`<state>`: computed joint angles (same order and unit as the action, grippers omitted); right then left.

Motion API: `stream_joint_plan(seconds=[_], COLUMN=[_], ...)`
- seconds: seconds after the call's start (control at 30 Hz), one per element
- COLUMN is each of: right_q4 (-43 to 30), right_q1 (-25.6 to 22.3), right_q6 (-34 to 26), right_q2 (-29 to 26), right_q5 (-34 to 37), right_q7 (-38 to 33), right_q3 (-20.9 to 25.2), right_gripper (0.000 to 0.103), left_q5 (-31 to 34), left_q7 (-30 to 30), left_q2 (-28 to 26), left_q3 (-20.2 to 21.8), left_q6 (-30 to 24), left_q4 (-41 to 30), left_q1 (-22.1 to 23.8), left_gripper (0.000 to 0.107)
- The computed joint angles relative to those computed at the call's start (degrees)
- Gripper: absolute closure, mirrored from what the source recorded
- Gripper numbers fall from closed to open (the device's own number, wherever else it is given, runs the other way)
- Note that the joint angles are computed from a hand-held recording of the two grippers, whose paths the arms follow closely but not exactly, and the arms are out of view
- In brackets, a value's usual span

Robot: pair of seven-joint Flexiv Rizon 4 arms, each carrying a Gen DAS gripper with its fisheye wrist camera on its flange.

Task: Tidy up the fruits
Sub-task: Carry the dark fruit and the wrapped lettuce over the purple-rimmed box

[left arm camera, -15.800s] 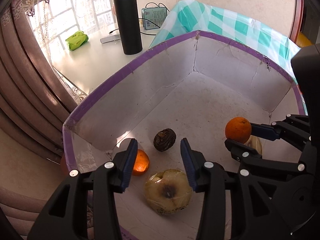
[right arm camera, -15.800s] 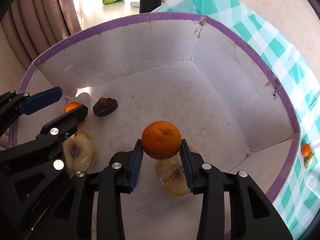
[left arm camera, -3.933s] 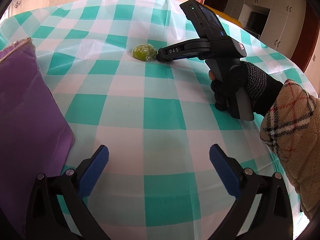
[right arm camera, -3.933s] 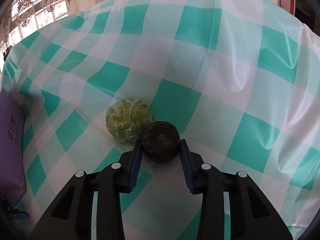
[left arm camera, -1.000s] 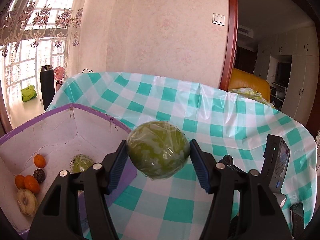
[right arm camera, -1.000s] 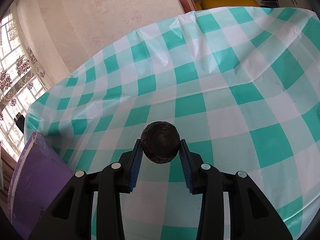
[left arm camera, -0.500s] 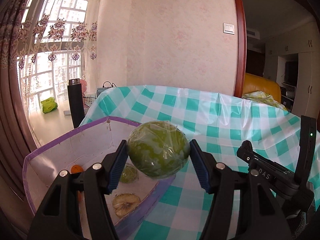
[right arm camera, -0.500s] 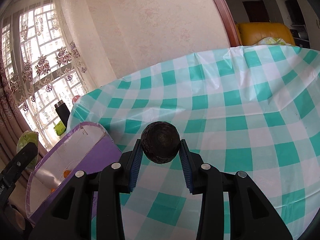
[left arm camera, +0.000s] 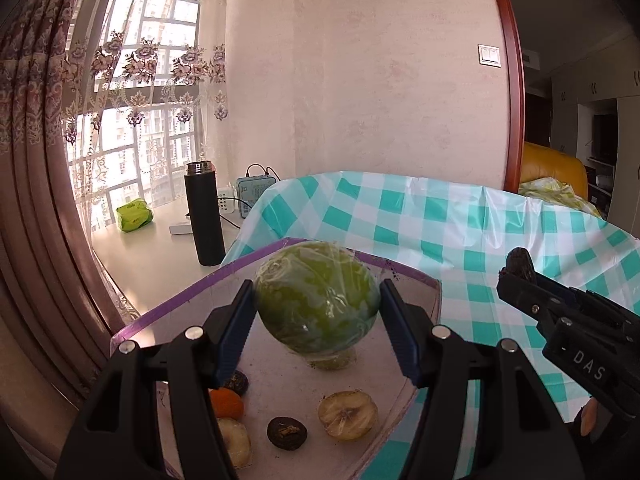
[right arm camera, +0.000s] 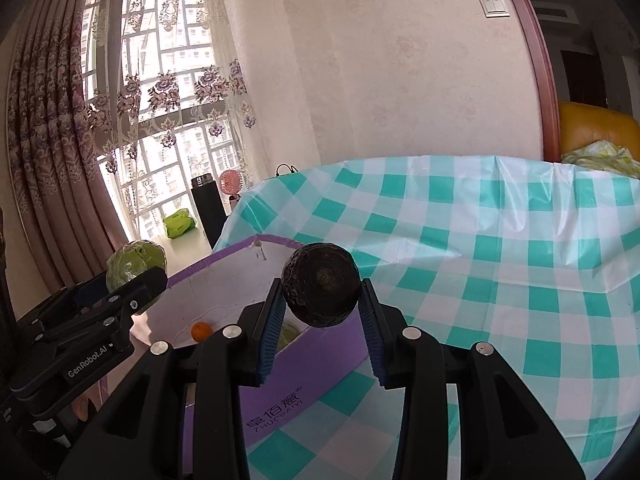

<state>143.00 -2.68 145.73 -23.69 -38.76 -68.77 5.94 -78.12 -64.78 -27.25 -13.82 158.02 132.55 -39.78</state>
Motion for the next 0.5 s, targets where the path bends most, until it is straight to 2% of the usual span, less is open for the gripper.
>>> stream_joint_plan(seconds=[0.37, 0.5], right_q4=[0.73, 0.34], right_q1=[6.67, 9.25], right_q6=[-5.18, -8.19], right_q2=[2.37, 2.62], right_q5=[2.66, 5.04], right_q7=[-3.89, -5.8], right_q3=[2.43, 3.03], right_gripper=[0.065, 0.065], left_q5=[-1.54, -1.59], left_q7=[2.55, 1.46], left_q2=[2.47, 3.2], left_q3=[1.09, 1.7], left_q6=[-6.81, -9.71], left_q4=[5.2, 6.56], left_q1=[2.06, 3.12], left_gripper=[0.044, 0.044])
